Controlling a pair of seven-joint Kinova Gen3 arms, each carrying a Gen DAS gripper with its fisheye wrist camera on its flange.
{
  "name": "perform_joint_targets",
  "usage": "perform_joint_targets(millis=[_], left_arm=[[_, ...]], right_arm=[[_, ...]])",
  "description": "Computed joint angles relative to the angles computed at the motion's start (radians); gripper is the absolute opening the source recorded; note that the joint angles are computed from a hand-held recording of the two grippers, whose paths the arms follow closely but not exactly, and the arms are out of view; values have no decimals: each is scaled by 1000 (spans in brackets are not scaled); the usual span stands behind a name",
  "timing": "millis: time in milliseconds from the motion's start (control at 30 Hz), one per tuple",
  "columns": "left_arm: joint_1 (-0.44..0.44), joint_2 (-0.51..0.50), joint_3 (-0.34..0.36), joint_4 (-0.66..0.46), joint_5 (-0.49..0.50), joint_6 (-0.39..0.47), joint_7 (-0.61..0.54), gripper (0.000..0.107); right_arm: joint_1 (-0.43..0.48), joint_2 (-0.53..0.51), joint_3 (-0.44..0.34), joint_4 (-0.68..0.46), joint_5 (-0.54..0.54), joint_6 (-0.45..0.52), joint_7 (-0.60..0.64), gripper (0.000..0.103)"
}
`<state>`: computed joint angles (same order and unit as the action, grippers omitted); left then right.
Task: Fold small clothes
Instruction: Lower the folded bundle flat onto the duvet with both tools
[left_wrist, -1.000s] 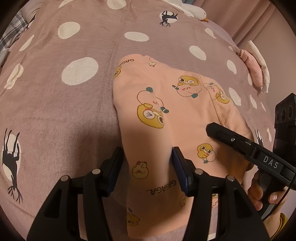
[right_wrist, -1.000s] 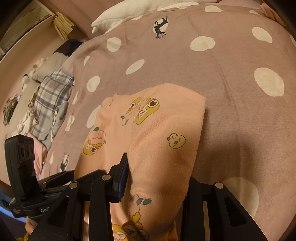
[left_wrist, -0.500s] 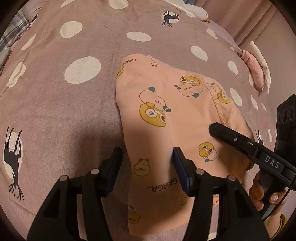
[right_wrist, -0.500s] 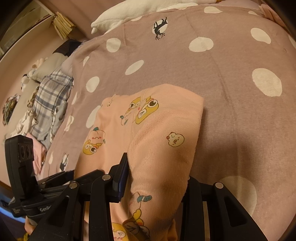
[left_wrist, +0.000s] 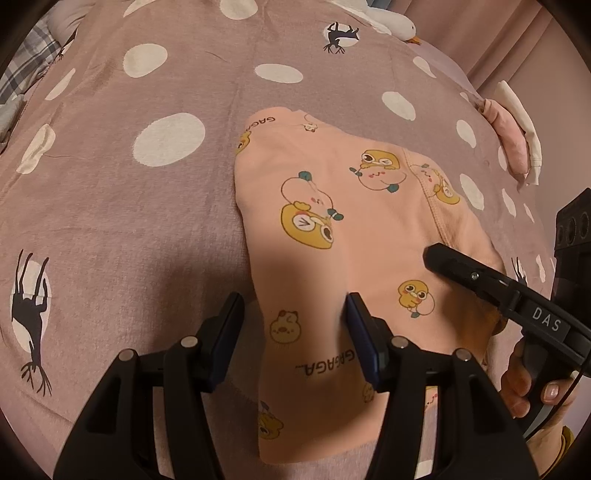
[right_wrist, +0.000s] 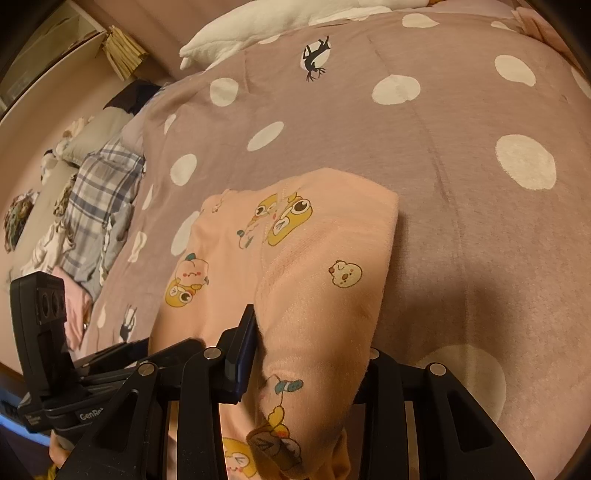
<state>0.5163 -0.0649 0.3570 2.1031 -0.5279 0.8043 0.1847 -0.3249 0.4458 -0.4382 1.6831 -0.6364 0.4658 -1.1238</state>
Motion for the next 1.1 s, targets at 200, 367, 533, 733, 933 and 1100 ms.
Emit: perform_joint_targets(millis=[200, 367, 533, 733, 933, 1100], left_arm=[[-1, -1, -2, 1, 2, -2, -4, 58], [0, -2, 1, 2, 0, 3, 1, 58], [-1, -1, -1, 0, 2, 3, -3, 58], [-1, -4, 0, 4, 3, 5, -3, 58], [-3, -5, 1, 4, 6, 6, -7, 58], [-5, -14, 4, 10, 11, 10, -8, 59]], right_arm=[[0, 1, 2, -3, -2, 3, 1, 34], [2, -3, 3, 3, -5, 0, 0, 34], [3, -3, 3, 3, -7, -1, -2, 34], [-2, -11, 5, 12, -7, -10, -13, 34], [0, -17, 3, 20, -10, -19, -20, 34], [4, -22, 0, 27, -13, -24, -25, 34]])
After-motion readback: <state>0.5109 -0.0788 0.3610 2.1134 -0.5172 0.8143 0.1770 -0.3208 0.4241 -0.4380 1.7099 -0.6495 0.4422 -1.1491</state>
